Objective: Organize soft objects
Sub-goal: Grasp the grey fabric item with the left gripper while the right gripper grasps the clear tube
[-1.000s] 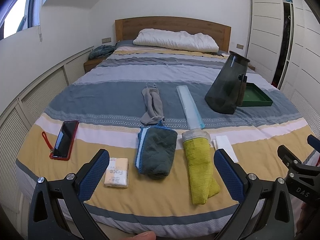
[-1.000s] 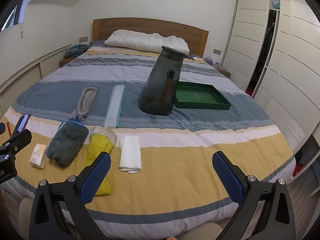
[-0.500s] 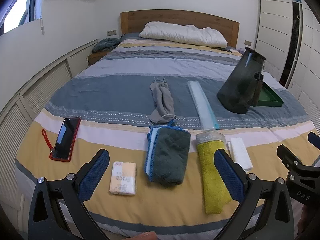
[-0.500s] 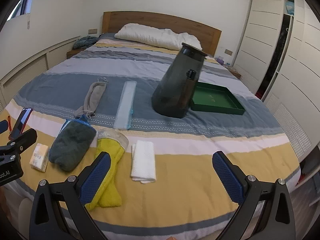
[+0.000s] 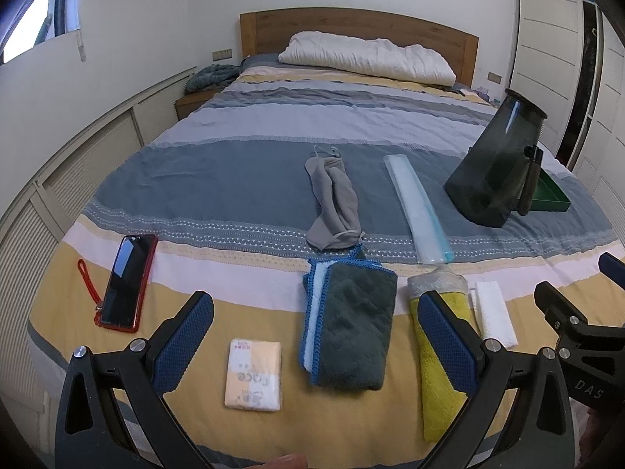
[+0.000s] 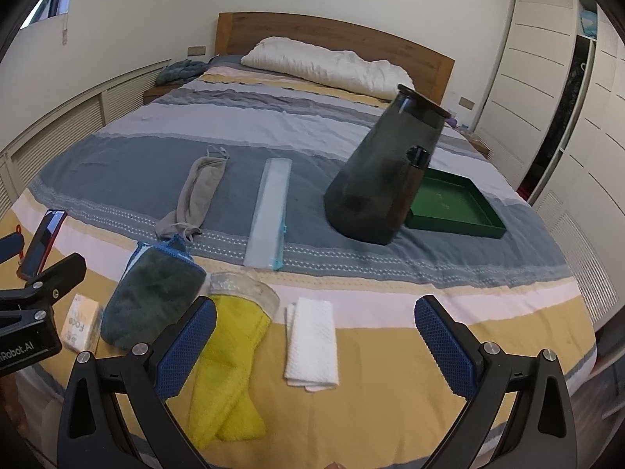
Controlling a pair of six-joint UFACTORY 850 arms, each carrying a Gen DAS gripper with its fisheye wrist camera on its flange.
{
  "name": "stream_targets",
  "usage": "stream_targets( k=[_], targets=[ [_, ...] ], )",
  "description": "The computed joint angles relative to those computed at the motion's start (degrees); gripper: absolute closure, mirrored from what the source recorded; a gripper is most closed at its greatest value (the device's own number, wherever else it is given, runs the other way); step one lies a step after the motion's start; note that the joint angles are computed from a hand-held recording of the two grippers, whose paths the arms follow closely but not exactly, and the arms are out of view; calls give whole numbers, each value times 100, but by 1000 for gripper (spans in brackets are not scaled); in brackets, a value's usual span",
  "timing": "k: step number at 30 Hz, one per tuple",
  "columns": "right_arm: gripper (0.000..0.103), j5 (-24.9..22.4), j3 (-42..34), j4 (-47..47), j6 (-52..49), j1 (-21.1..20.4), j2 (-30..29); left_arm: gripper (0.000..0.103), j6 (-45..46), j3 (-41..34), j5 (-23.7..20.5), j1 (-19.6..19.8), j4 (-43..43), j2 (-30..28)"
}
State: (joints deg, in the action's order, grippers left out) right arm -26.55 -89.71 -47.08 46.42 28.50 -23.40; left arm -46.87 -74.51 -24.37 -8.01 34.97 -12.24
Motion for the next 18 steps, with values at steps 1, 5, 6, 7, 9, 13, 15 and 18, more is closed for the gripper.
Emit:
stream_targets(
  k=[1, 5, 6, 7, 9, 13, 15, 18],
  targets=[
    [0, -7, -72, 50, -59, -1, -54, 1, 112, -58, -10, 26, -91, -48],
    [0, -77, -422, 290, -324, -1, -309, 1, 451, -308, -54, 97, -369, -245],
    [0, -97, -532, 371, -405, -4, -390, 1, 532, -356, -51, 113, -427, -282],
    [0, -112, -624, 430, -459, -5, -462, 1, 675, -432, -64, 139, -562, -341],
    [0, -155, -871, 721, -743, -24, -637, 1, 1179, -684, -177, 221, -1112, -520],
    [0, -338, -1606, 1360, -1433, -90, -1157, 1, 2110, -1340, -433, 364, -1933, -989],
    [0, -507, -2121, 1761, -1865, -128, -1513, 1, 2436, -1806, -681, 408, -2148, -1334],
    [0, -820, -3011, 2191, -2348, -183, -2125, 1, 2914, -2582, -1137, 430, -2437, -1929]
  ],
)
